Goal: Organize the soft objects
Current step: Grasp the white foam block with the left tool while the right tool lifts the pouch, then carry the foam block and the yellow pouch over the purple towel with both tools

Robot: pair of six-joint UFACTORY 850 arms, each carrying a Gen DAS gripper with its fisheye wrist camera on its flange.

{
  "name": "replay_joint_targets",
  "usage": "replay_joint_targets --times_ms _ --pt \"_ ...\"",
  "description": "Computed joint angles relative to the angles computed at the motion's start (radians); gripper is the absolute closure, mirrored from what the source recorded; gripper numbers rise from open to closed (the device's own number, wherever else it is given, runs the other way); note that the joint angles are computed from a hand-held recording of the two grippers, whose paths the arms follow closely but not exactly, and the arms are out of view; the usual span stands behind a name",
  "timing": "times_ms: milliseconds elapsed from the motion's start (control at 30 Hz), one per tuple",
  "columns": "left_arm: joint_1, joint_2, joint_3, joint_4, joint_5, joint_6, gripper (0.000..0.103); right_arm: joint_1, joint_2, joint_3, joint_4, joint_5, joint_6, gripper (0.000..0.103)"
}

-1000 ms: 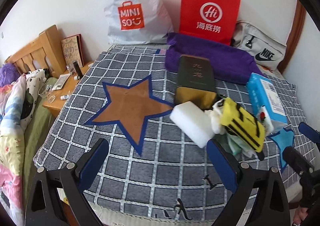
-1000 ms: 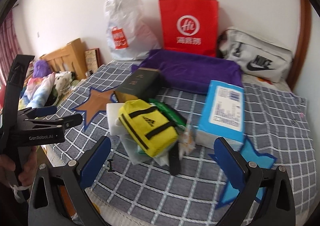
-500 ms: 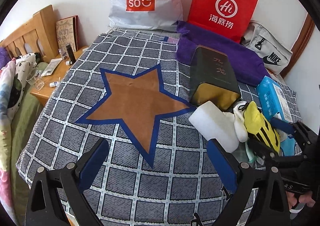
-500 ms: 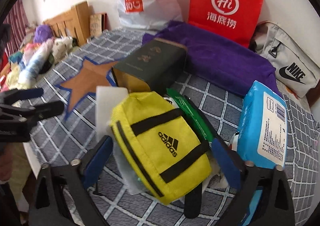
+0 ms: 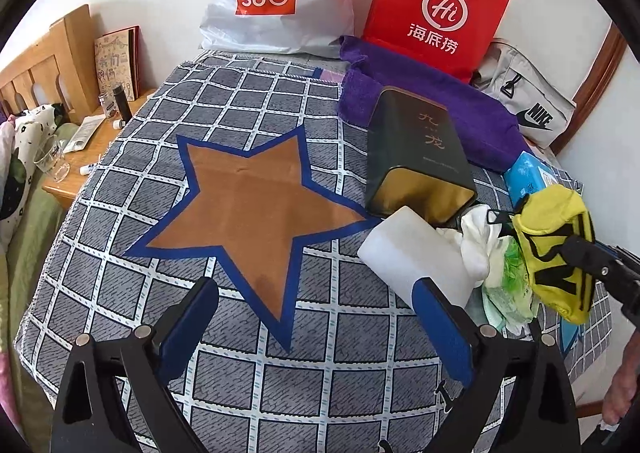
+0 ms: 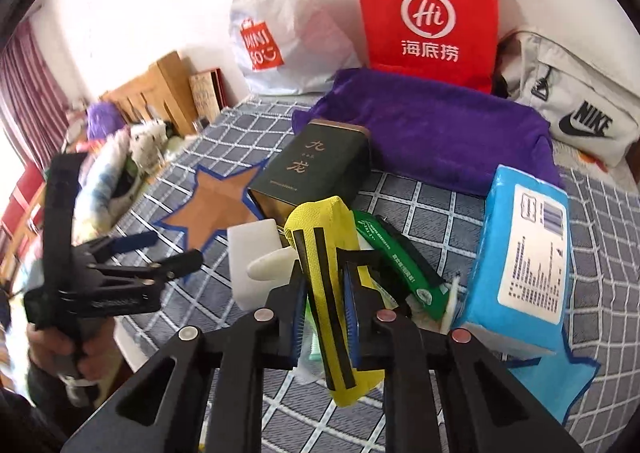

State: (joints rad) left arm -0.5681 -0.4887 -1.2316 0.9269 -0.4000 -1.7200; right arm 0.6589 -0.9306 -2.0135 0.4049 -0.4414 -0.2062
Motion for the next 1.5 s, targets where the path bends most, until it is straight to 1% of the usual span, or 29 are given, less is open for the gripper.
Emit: replay_joint_targets --times_ms 67,200,233,333,400,467,533,633,733,833,900,933,1033,1100,1133,1167,1200,1233,1267,1300,1367,1433,1500 --pt "-0.001 0.004 0.004 -0.001 -0.003 -0.002 0.006 -0.006 0.028 0.041 0.047 0.026 -0.026 0.09" --pt "-0.006 0.007 0.001 -0.018 -0.016 0.007 0.007 -0.019 0.078 0.113 0.104 0.066 -0.057 0.091" --pt "-0.008 0.009 0.001 -0.021 -0.017 0.009 0.007 -0.024 0.095 0.135 0.148 0.069 -0.09 0.091" --pt "-0.018 0.014 0.0 -0.02 -0.021 0.012 0.008 -0.039 0.16 0.226 0.347 0.077 -0.262 0.091" --pt "-0.026 0.017 -0.001 -0.002 -0.022 -0.003 0.008 -0.043 0.196 0.28 0.41 0.081 -0.324 0.091" --pt "-0.031 0.017 -0.003 0.002 -0.004 -0.001 0.008 -0.043 0.24 0.346 0.448 0.098 -0.366 0.091" --pt "-0.035 0.007 -0.014 -0.031 0.015 0.041 0.008 -0.046 0.275 0.407 0.44 0.111 -0.363 0.091" --pt "-0.047 -0.023 -0.045 -0.066 0.006 0.099 0.008 -0.057 0.302 0.461 0.32 0.122 -0.223 0.091" --pt "-0.055 -0.063 -0.087 -0.1 0.002 0.152 0.007 -0.07 0.328 0.519 0.219 0.156 -0.119 0.091" --pt "-0.055 -0.102 -0.128 -0.141 0.007 0.203 0.007 -0.085 0.312 0.526 0.105 0.155 0.003 0.091" --pt "-0.058 -0.12 -0.147 -0.141 -0.001 0.206 0.007 -0.094 0.296 0.522 0.107 0.147 0.005 0.09" --pt "-0.058 -0.129 -0.157 -0.137 -0.007 0.205 0.007 -0.098 0.287 0.52 0.103 0.147 0.007 0.088" --pt "-0.058 -0.161 -0.196 -0.146 -0.058 0.223 0.008 -0.098 0.259 0.502 -0.027 0.142 0.125 0.084" --pt "-0.056 -0.17 -0.205 -0.126 -0.069 0.203 0.008 -0.106 0.242 0.493 -0.026 0.137 0.126 0.084" --pt "-0.053 -0.171 -0.203 -0.116 -0.056 0.189 0.01 -0.113 0.234 0.489 -0.008 0.136 0.109 0.084" --pt "-0.048 -0.169 -0.199 -0.12 -0.034 0.19 0.015 -0.114 0.23 0.484 -0.021 0.131 0.118 0.084" --pt "-0.042 -0.167 -0.192 -0.129 -0.006 0.198 0.022 -0.114 0.224 0.479 -0.044 0.131 0.14 0.084" --pt "-0.036 -0.164 -0.185 -0.153 0.026 0.222 0.026 -0.114 0.222 0.48 -0.057 0.138 0.153 0.086" --pt "-0.031 -0.161 -0.18 -0.176 0.052 0.248 0.036 -0.117 0.222 0.483 -0.035 0.146 0.135 0.091" --pt "-0.028 -0.158 -0.175 -0.194 0.078 0.27 0.041 -0.118 0.224 0.487 -0.015 0.149 0.117 0.091" --pt "-0.036 -0.156 -0.177 -0.159 0.057 0.24 0.042 -0.118 0.231 0.496 0.016 0.157 0.084 0.092" --pt "-0.049 -0.156 -0.185 -0.114 0.006 0.215 0.044 -0.116 0.235 0.498 0.003 0.162 0.088 0.092" --pt "-0.052 -0.145 -0.177 -0.092 -0.005 0.199 0.045 -0.115 0.241 0.501 0.005 0.166 0.085 0.092"
